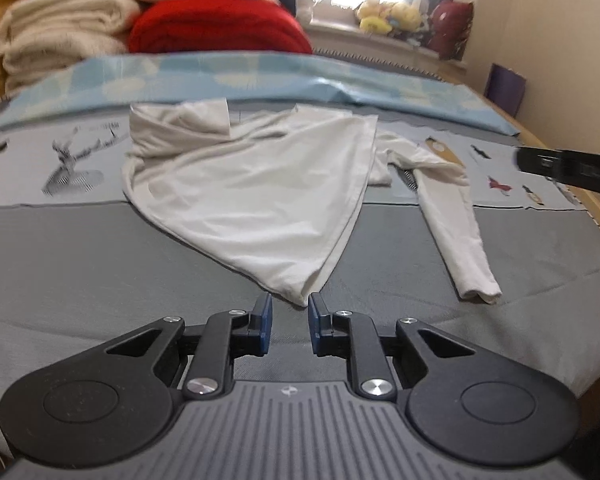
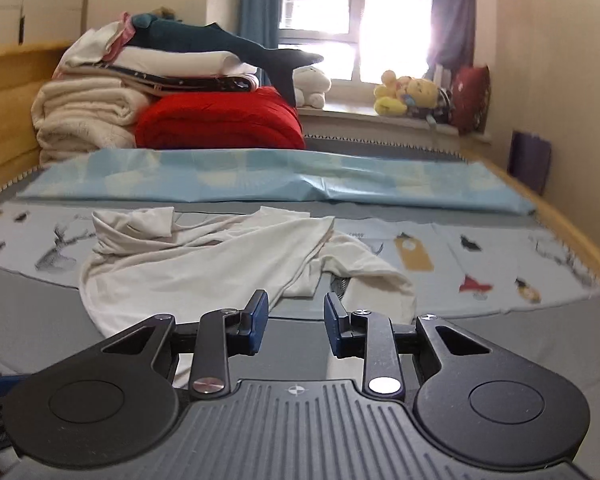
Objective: Fold small clothes
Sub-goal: 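Grasp the shirt hem with the left tool while the right tool grasps the hem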
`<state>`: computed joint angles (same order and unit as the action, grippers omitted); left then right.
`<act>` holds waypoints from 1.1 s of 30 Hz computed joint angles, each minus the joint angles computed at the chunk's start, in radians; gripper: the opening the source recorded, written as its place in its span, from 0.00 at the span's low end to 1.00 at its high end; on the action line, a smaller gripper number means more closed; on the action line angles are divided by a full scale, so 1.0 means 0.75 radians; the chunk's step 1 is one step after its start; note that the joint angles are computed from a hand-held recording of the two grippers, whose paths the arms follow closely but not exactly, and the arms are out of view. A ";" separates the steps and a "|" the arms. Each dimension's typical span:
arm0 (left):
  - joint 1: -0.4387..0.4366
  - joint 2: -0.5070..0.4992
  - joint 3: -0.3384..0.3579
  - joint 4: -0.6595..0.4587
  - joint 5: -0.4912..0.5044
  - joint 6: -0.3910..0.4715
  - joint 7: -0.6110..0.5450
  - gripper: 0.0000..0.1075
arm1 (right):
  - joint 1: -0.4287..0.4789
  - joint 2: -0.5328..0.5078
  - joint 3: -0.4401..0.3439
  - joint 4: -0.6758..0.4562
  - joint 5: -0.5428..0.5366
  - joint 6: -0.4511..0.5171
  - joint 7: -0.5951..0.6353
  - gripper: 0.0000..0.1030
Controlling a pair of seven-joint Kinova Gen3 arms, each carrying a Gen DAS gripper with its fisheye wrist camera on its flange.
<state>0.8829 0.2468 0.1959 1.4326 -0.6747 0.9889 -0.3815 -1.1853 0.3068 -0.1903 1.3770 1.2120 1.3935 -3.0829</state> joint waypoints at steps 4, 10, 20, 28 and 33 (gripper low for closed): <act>0.009 0.108 -0.160 -0.100 0.201 -0.083 -0.069 0.23 | 0.046 -0.041 -0.004 0.037 -0.035 -0.068 -0.015 0.39; 0.066 0.316 -0.441 -0.337 0.526 0.006 -0.140 0.44 | 0.110 -0.088 -0.022 0.051 -0.103 -0.119 -0.030 0.46; 0.025 0.269 -0.368 -0.365 0.456 0.086 -0.639 0.06 | 0.213 -0.155 -0.051 0.108 -0.188 -0.150 -0.135 0.42; -0.417 -0.159 0.058 0.024 0.402 0.084 -1.073 0.05 | 0.239 -0.190 -0.092 0.175 -0.194 -0.102 -0.315 0.10; -0.618 -0.348 -0.110 0.252 0.628 0.142 -1.308 0.05 | 0.215 -0.178 -0.114 0.170 -0.188 -0.045 -0.326 0.10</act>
<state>0.4195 -0.0146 0.1135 1.6218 -0.2038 1.0954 -1.3621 -1.0238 0.1732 -0.2758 1.5047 1.0713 1.3597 -3.3274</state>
